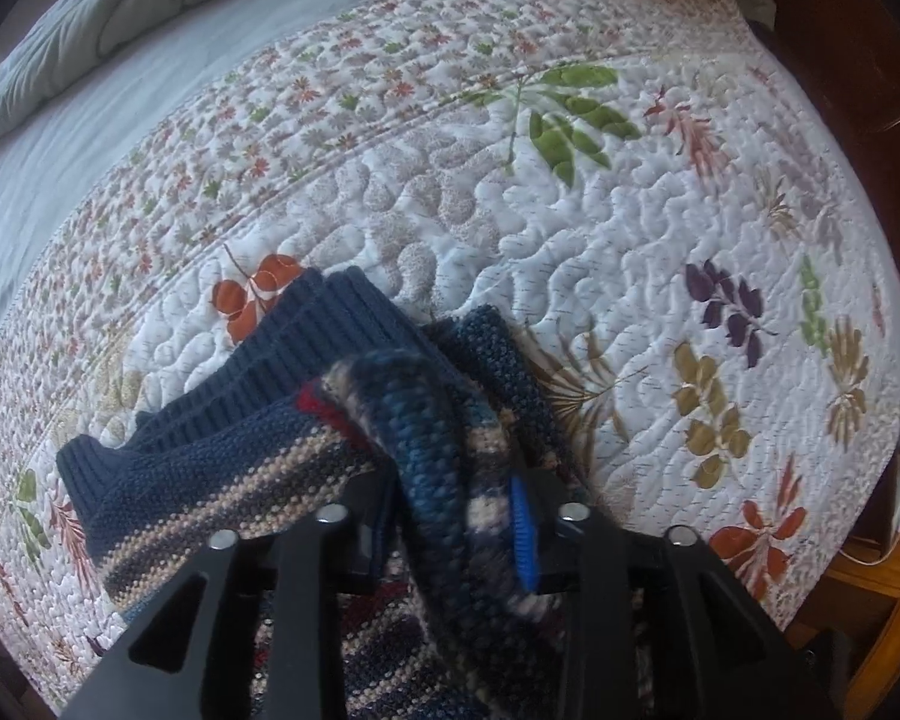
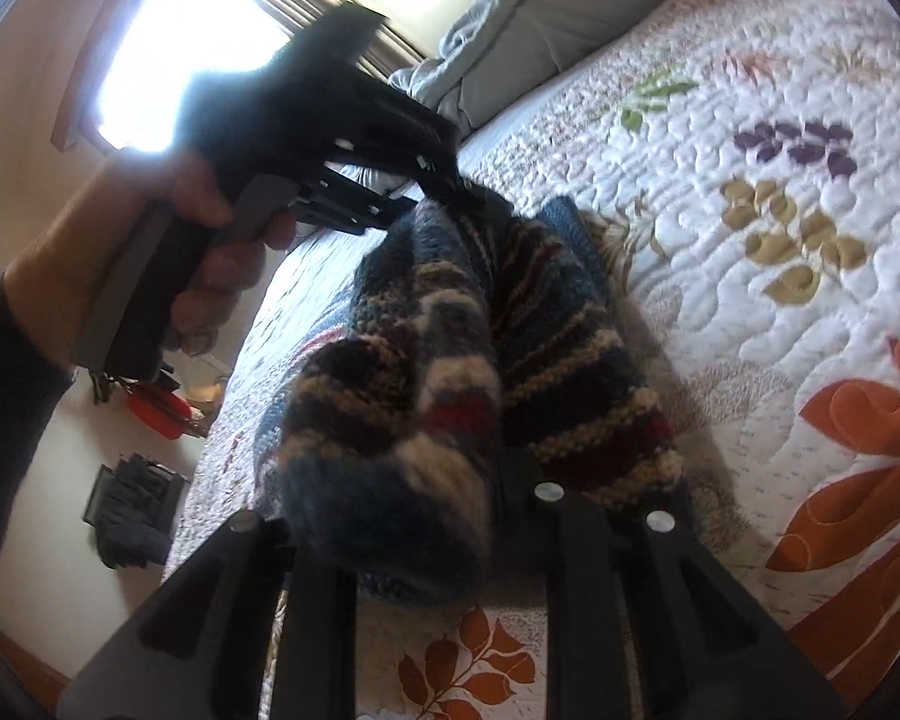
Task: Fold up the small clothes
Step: 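Lift and fold the sweater side over with the left gripper toward the right gripper, then open the left gripper and withdraw it while the right gripper holds the folded sweater edge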
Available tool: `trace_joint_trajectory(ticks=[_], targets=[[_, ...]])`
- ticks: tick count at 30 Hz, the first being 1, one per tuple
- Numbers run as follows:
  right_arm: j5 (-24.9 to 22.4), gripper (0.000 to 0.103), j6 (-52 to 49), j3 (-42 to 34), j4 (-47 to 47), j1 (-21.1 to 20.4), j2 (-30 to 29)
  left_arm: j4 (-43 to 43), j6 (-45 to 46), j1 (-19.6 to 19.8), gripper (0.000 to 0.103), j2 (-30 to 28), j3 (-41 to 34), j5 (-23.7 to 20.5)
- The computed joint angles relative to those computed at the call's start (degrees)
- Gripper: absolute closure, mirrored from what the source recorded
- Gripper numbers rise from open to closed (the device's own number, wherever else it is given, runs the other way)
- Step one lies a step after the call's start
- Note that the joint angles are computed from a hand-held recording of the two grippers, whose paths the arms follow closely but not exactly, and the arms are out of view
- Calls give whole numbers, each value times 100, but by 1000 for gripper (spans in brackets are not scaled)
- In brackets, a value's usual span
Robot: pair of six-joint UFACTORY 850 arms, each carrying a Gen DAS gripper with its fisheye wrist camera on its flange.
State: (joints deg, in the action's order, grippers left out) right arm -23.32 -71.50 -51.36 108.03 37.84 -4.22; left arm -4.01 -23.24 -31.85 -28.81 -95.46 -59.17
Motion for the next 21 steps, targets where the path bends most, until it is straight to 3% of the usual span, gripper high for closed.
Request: trace_joint_trajectory(ticks=[1,2,3,5,7,10,12,14,16,18,21], targets=[[-99,81,74,12,-33,-35,-15,60,-3,-7,45,84,30,62],[-171,76,148,28,-61,-68,-20,198,-45,-14,38,203,75,153],[-228,74,193,60,-45,-100,-6,260,-70,12,36,317,110,228],[-293,57,343,123,-110,-150,46,243,-147,117,25,722,358,520],[-448,43,505,197,-176,-237,148,553,-413,155,24,1128,647,810],[-740,28,731,377,-240,-527,426,624,-483,114,21,2207,1710,1469],[-692,28,679,560,-214,-736,771,667,-498,-50,17,3133,2700,1989],[-572,28,916,523,-777,-874,970,654,-433,-257,15,3839,3513,2416],[-1182,29,1671,129,-1827,-1034,714,444,-226,-399,15,4240,4046,2701],[-1409,32,2133,-290,-2664,-945,422,102,-154,-525,15,4594,4582,3151],[-1400,51,2831,-776,-3935,-634,77,-565,18,-629,15,4824,5111,3761]])
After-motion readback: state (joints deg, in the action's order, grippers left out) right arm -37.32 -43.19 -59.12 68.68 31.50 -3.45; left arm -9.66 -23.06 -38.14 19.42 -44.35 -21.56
